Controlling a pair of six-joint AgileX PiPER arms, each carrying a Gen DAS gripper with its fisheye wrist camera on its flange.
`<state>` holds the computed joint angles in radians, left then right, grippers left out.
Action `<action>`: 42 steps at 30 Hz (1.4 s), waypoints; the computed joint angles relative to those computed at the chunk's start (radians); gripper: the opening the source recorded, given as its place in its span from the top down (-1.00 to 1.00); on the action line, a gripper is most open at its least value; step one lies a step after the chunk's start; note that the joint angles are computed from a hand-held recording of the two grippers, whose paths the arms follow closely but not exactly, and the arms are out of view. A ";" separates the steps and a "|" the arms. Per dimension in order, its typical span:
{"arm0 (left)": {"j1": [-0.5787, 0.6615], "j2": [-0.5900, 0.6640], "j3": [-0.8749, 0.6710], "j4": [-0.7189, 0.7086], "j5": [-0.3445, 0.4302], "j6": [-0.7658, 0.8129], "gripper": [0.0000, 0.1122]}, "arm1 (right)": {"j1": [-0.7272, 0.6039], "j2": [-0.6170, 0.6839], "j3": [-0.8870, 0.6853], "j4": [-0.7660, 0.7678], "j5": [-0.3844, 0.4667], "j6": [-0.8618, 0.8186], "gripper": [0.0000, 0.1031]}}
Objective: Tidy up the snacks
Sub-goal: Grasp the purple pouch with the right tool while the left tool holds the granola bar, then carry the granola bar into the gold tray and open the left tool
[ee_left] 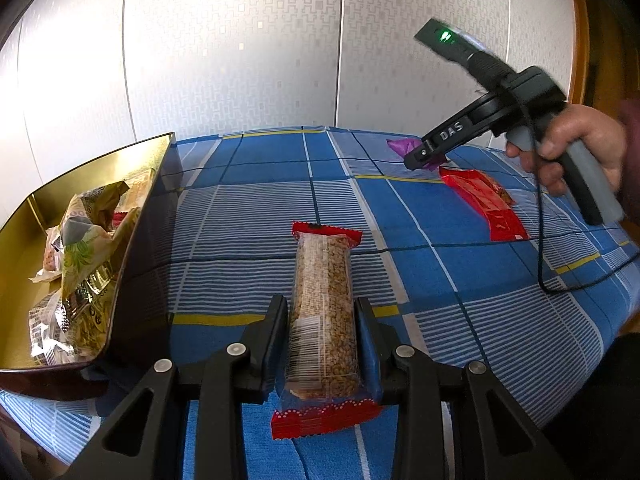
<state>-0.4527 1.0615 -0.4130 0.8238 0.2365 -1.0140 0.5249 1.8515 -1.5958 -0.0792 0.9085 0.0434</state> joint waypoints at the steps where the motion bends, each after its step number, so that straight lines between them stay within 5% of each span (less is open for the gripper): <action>1: -0.003 0.001 0.000 0.015 0.002 -0.016 0.37 | 0.010 -0.018 0.018 0.013 -0.011 0.011 0.16; 10: -0.017 -0.014 0.013 0.064 0.012 -0.064 0.37 | 0.157 -0.278 0.381 0.009 -0.180 0.210 0.16; 18: -0.031 -0.025 0.023 0.120 0.025 -0.114 0.38 | 0.394 -0.405 0.606 -0.446 -0.219 0.737 0.16; 27: -0.054 -0.036 0.031 0.167 0.046 -0.160 0.40 | 0.461 -0.443 0.777 -0.788 -0.327 1.234 0.16; 37: -0.059 -0.047 0.031 0.131 0.064 -0.126 0.42 | 0.463 -0.457 0.820 -0.885 -0.367 1.360 0.16; 42: -0.021 -0.049 -0.016 -0.177 0.096 0.177 0.45 | 0.466 -0.459 0.827 -0.895 -0.369 1.373 0.16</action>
<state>-0.4738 1.0122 -0.4292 0.6464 0.3324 -0.8372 0.9904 1.3923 -0.7693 -0.9738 0.5398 1.4165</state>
